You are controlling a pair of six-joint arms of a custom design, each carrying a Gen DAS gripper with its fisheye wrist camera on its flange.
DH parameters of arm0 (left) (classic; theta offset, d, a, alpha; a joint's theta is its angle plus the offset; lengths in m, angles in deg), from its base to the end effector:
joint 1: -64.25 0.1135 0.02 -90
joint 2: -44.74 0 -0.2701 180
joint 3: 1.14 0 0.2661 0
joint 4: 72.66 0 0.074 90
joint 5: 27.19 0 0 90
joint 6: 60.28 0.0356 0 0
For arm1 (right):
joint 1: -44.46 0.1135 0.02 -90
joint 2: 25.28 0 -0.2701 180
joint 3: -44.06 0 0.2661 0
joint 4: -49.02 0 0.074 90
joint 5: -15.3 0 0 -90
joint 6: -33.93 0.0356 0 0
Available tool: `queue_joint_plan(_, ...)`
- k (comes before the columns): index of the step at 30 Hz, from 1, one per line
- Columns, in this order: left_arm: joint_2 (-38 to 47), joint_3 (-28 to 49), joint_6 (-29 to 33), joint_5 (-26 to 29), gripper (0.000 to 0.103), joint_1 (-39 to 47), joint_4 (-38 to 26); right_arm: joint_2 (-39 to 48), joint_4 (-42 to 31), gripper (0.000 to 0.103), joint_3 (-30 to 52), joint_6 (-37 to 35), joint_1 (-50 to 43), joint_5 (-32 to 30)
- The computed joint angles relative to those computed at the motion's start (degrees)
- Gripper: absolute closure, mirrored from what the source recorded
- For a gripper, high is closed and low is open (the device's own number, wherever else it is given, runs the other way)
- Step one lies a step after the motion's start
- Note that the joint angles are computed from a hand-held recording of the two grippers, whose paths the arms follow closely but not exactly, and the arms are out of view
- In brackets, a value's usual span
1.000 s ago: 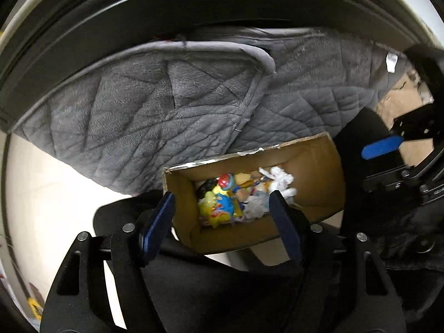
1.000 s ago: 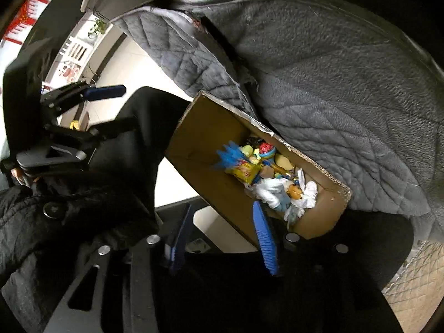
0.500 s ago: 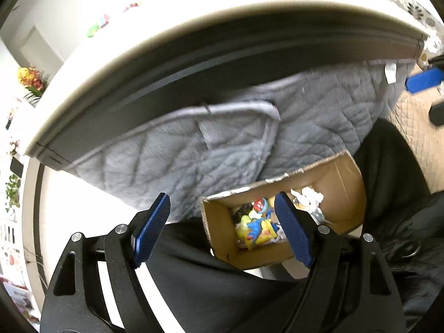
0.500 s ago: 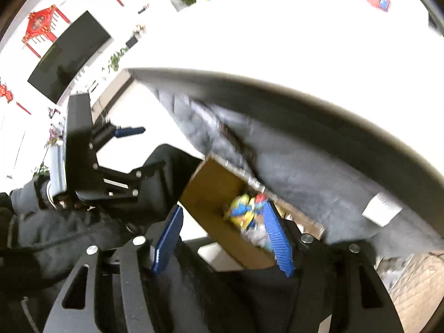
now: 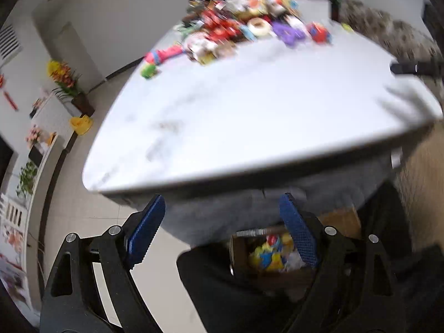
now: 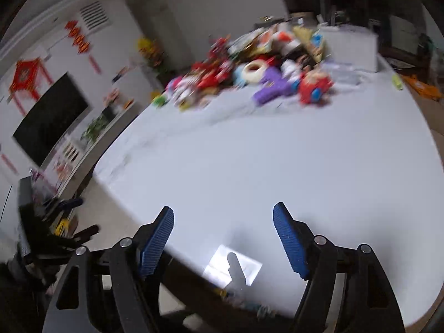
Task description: Collect trash
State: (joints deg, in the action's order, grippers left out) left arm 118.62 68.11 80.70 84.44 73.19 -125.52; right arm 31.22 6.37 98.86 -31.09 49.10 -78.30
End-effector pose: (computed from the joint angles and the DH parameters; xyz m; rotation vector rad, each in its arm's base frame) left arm 0.2666 0.0287 0.2612 1.0138 2.2550 -0.0491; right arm 0.2143 0.0196 0.2543 0.3870 2.3348 0.3265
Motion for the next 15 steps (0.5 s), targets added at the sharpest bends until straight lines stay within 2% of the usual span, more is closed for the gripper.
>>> queue_joint_plan(4, 5.9, 6.3, -11.4, -3.3, 0.02, -6.6, 6.8, 4.9, 3.9, 0.02, 2.7, 0.5, -5.3, -1.1)
queue_joint_plan(6, 10.4, 10.4, -18.1, -5.7, 0.016, -10.9, 10.5, 6.8, 7.0, 0.013, 3.6, 2.3, -4.5, 0.9)
queue_joint_plan(10, 17.6, 17.2, -27.7, -10.8, 0.015, -17.5, 14.9, 11.7, 10.0, 0.006, 6.9, 3.5, 2.2, 18.9)
queue_joint_plan(15, 23.2, 23.1, -32.0, -13.5, 0.014, -22.1, 15.5, 18.3, 11.1, 0.005, 11.9, 4.2, 3.8, 26.7)
